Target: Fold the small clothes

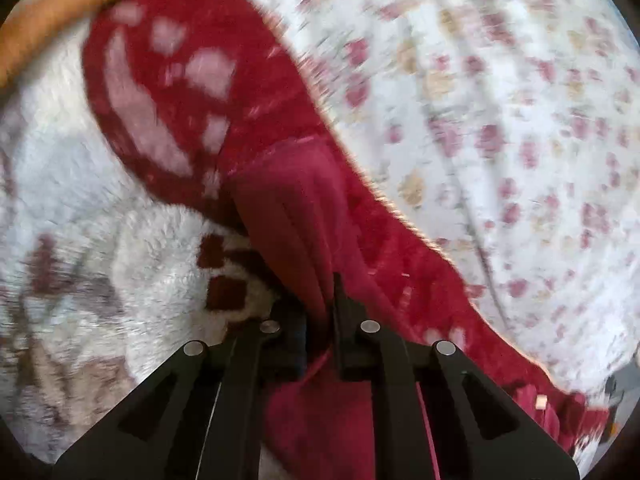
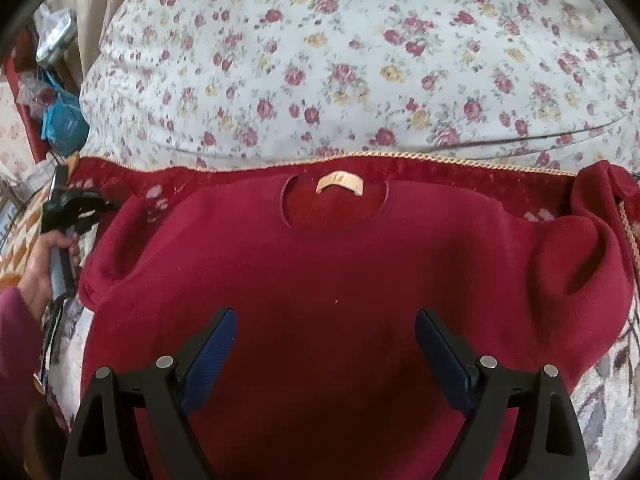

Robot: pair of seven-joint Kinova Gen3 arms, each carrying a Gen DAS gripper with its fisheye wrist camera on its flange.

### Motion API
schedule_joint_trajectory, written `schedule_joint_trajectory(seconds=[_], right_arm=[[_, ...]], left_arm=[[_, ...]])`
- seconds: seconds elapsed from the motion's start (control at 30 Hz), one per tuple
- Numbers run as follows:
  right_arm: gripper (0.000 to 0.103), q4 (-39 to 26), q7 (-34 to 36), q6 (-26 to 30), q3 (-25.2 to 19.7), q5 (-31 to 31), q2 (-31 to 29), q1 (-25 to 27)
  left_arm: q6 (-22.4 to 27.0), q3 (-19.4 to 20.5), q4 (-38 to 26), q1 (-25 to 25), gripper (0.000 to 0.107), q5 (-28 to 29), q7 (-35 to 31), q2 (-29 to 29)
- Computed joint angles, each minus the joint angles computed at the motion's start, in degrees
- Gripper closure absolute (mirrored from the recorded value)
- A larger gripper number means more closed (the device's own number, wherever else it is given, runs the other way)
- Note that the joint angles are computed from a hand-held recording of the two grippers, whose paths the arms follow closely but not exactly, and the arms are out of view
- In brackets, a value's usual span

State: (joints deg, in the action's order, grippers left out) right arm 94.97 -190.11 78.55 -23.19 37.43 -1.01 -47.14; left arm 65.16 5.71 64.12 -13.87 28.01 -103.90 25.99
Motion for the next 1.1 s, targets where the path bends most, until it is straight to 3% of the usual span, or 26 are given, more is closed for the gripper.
schedule_joint_trajectory(seconds=[0.2, 0.43, 0.6, 0.9, 1.03, 1.1], right_arm=[[0.014, -1.2, -1.0, 2.8, -1.3, 1.9, -0.5, -0.9], [0.014, -1.8, -3.9, 8.2, -3.2, 3.6, -2.9, -1.6], [0.014, -3.3, -3.4, 15.1, -5.4, 3.2, -4.6, -1.0], [0.014, -1.0, -5.4, 18.1, -8.6, -1.1, -8.9, 2.0], [0.014, 1.4, -6.1, 15.0, -9.2, -3.9, -11.5, 4.8], [0.014, 2.3, -5.9, 13.2, -9.4, -4.6, -12.4, 6.2]], left_arm=[[5.5, 2.5, 2.4, -4.0, 0.1, 9.5, -10.7, -8.4], [13.5, 3.0, 6.3, -0.5, 0.1, 18.8, -18.5, -18.1], [9.9, 4.8, 13.6, 10.0, 0.1, 15.4, -18.9, -22.6], [-3.0, 7.9, 27.3, 27.0, 0.099, 3.5, -16.1, -26.5], [-0.4, 5.8, 27.1, 29.8, 0.095, 2.0, -17.4, -26.2], [1.9, 4.0, 26.3, 29.1, 0.084, 3.7, -19.2, -26.5]])
